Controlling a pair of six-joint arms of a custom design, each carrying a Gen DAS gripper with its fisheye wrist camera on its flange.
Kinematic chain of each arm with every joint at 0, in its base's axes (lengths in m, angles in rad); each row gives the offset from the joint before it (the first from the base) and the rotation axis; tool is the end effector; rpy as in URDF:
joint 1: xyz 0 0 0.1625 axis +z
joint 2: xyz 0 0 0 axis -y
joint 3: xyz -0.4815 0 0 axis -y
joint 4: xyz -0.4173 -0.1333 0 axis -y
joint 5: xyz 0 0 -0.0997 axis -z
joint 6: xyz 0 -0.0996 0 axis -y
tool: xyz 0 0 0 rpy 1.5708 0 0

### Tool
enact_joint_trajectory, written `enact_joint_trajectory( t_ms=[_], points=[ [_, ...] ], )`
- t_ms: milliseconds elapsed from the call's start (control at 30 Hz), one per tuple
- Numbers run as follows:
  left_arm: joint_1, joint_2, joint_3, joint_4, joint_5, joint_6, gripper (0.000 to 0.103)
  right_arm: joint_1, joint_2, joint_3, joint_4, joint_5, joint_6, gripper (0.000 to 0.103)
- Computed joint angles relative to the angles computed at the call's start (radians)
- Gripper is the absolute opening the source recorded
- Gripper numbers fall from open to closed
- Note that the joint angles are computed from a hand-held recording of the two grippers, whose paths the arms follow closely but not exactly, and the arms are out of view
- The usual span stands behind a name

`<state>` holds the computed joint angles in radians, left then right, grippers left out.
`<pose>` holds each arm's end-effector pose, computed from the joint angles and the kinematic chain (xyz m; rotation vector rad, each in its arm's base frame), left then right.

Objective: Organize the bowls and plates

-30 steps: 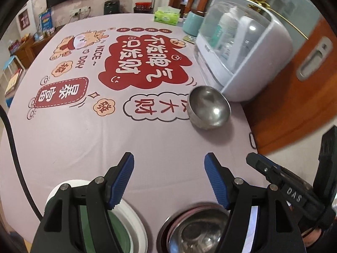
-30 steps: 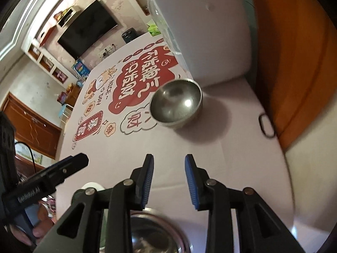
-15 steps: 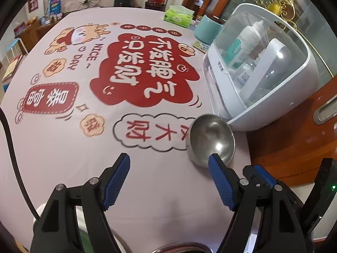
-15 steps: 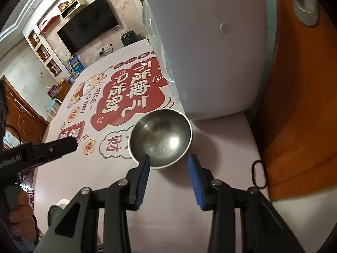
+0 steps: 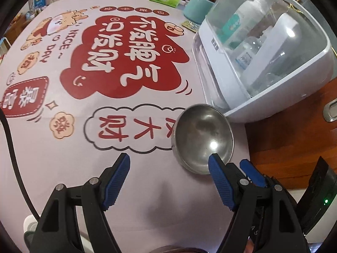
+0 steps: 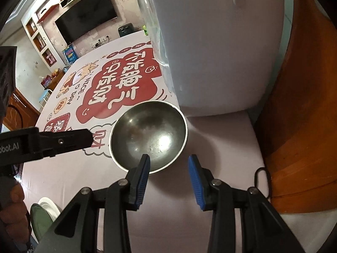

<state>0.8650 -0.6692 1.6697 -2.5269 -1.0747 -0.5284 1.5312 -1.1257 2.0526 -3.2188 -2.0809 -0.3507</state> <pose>-0.3156 -0.6490 0.0180 0.2534 2.6790 -0.3457 0.0612 -0.5930 0.2639 0.1391 -2.4137 0.7683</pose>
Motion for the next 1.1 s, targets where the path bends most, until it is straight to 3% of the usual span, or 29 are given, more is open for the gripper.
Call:
enact_joint_trajectory(
  t_ms=[333, 433, 533, 600, 833, 1000, 1100],
  points=[
    [0.040, 0.051, -0.041, -0.008, -0.055, 0.010, 0.075, -0.034, 0.021, -0.022, 0.023, 0.030, -0.006, 0.038],
    [0.045, 0.066, -0.050, -0.005, -0.064, 0.013, 0.070, -0.038, 0.023, -0.025, 0.033, 0.045, -0.011, 0.038],
    [0.049, 0.074, -0.054, -0.003, -0.071, 0.010, 0.062, -0.043, 0.021, -0.025, 0.046, 0.060, -0.012, 0.037],
    [0.053, 0.081, -0.063, 0.014, -0.080, 0.004, 0.051, -0.048, 0.017, -0.025, 0.058, 0.074, -0.008, 0.035],
    [0.055, 0.097, -0.074, 0.040, -0.083, -0.008, 0.035, -0.055, 0.015, -0.029, 0.073, 0.067, 0.012, 0.023],
    [0.057, 0.101, -0.071, 0.040, -0.106, -0.021, 0.017, -0.058, 0.014, -0.031, 0.080, 0.072, 0.019, 0.020],
    [0.056, 0.105, -0.068, 0.036, -0.106, -0.021, 0.016, -0.055, 0.017, -0.034, 0.083, 0.068, 0.021, 0.020]
  ],
)
